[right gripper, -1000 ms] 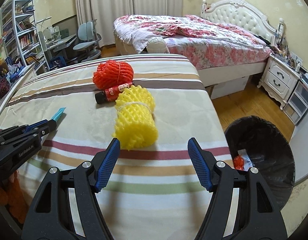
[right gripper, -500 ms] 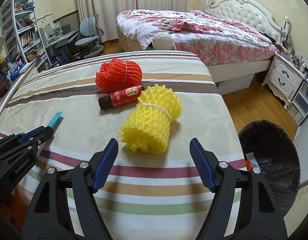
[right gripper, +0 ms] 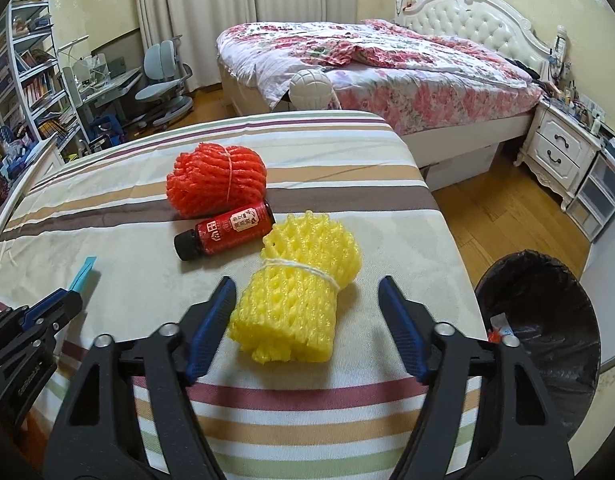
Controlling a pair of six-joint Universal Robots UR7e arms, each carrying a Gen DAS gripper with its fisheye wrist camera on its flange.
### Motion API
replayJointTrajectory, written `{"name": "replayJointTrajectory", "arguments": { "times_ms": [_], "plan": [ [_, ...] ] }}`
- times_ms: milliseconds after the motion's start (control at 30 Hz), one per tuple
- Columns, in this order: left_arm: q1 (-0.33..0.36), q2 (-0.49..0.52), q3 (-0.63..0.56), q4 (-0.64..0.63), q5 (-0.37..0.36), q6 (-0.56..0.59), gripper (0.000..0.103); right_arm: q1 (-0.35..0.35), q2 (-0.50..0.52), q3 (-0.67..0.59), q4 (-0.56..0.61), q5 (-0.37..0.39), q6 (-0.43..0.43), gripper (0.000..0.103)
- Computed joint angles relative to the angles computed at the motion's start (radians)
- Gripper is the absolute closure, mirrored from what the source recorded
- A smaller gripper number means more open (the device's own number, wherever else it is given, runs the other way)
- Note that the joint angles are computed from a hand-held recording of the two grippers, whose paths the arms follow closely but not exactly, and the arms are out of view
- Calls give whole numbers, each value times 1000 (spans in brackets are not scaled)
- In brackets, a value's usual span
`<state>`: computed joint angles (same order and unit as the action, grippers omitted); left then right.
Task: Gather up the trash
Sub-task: 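Grasp the yellow foam net with the right tool while the left tool holds the tube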
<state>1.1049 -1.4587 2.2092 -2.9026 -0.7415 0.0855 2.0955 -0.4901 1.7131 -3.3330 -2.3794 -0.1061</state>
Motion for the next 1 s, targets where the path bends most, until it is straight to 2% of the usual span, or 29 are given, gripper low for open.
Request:
{"name": "replayJointTrajectory", "arguments": {
  "times_ms": [33,67,100,667,1000],
  "plan": [
    [-1,0,3,0,-1,0,84,-3,-4,3,14,7,8,49],
    [-3,-1,6,1,-3,-1,84,-4,-6,5,22,11,13,58],
    [-4,0,7,2,-5,-2,84,-4,-7,8,27,10,14,59],
    [-63,-28,57,27,-34,-39,84,25,-77,171,-116,-6,-13,61],
    [-150,-21,96,10,-37,-48,84,17,-133,269,-225,-48,-16,61]
  ]
}}
